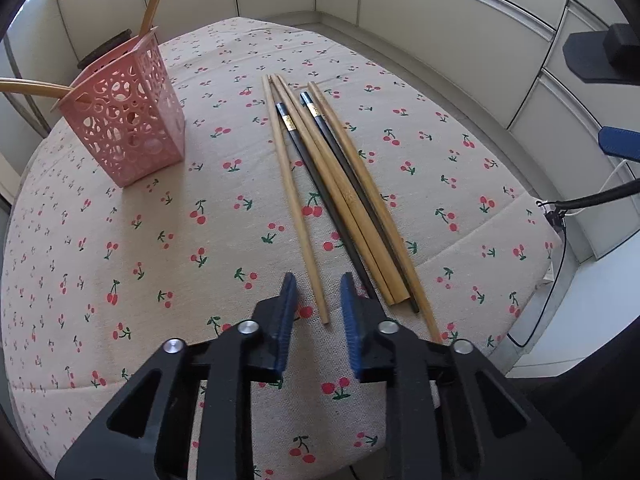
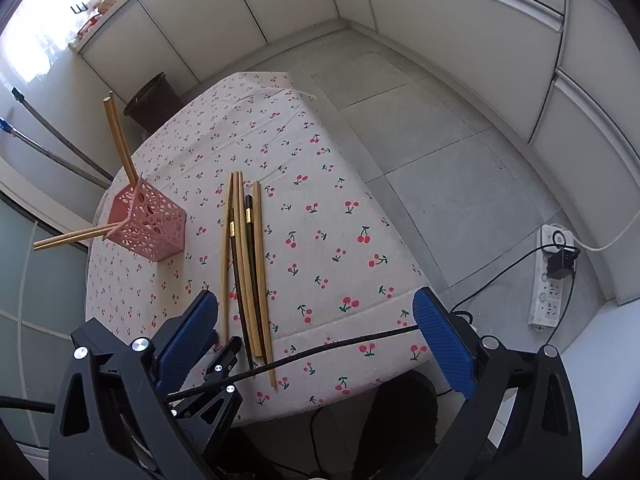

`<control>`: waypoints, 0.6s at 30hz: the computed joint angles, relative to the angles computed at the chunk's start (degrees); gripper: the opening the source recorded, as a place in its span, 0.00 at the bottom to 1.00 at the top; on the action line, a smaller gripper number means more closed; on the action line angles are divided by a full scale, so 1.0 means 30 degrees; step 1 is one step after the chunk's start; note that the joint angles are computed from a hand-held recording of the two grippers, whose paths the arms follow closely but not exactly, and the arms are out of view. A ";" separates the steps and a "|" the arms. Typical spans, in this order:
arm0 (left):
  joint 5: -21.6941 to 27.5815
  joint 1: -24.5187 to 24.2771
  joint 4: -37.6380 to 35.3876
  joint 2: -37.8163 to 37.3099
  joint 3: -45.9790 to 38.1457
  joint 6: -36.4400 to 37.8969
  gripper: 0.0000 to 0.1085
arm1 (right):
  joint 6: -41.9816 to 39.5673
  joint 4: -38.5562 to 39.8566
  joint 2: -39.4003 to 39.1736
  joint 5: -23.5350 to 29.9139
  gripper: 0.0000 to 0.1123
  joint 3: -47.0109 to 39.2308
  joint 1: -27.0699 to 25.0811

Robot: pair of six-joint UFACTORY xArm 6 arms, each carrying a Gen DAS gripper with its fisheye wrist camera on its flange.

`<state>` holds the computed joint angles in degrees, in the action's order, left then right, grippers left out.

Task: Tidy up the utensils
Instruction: 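Close the left gripper on a third wooden chopstick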

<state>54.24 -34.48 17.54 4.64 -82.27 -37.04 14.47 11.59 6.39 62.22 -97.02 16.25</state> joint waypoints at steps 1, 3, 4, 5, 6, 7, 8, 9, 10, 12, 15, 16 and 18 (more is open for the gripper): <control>-0.0026 0.0008 -0.0060 -0.0025 0.0035 0.0085 0.10 | 0.0025 -0.0105 0.0030 0.0063 0.85 -0.0005 0.0030; -0.0117 0.0074 -0.0382 -0.0183 0.0215 0.0258 0.07 | 0.0031 -0.0321 0.0138 0.0283 0.85 -0.0070 0.0161; -0.0202 0.0141 -0.0643 -0.0304 0.0351 0.0295 0.06 | -0.0036 -0.0382 0.0182 0.0372 0.85 -0.0078 0.0255; -0.0287 0.0202 -0.0917 -0.0489 0.0540 0.0248 0.06 | -0.0195 -0.0512 0.0251 0.0518 0.85 -0.0130 0.0403; -0.0334 0.0272 -0.1176 -0.0630 0.0678 0.0207 0.06 | -0.0342 -0.0738 0.0299 0.0628 0.85 -0.0154 0.0568; -0.0247 0.0333 -0.1368 -0.0749 0.0745 0.0163 0.05 | -0.0485 -0.0967 0.0308 0.0668 0.85 -0.0120 0.0728; 0.0032 0.0369 -0.1472 -0.0861 0.0746 0.0124 0.05 | -0.0687 -0.1180 0.0325 0.0706 0.85 -0.0091 0.0896; 0.0279 0.0380 -0.1493 -0.1024 0.0810 0.0112 0.05 | -0.0934 -0.1415 0.0333 0.0747 0.85 -0.0042 0.1100; 0.0546 0.0397 -0.1460 -0.1203 0.0865 0.0048 0.04 | -0.1199 -0.1585 0.0341 0.0801 0.85 0.0007 0.1267; 0.0947 0.0464 -0.1416 -0.1663 0.1015 -0.0183 0.04 | -0.1815 -0.1893 0.0293 0.0810 0.85 0.0252 0.1691; 0.1171 0.0510 -0.1203 -0.2514 0.1396 -0.0694 0.04 | -0.2783 -0.2345 0.0424 0.1134 0.78 0.0421 0.2197; 0.1155 0.0496 -0.1034 -0.2836 0.1565 -0.0902 0.04 | -0.2817 -0.2544 0.0727 0.1630 0.66 0.0169 0.2306; 0.1031 0.0402 -0.0555 -0.3313 0.1817 -0.1215 0.04 | -0.2491 -0.2115 0.1686 0.2592 0.57 -0.0767 0.2156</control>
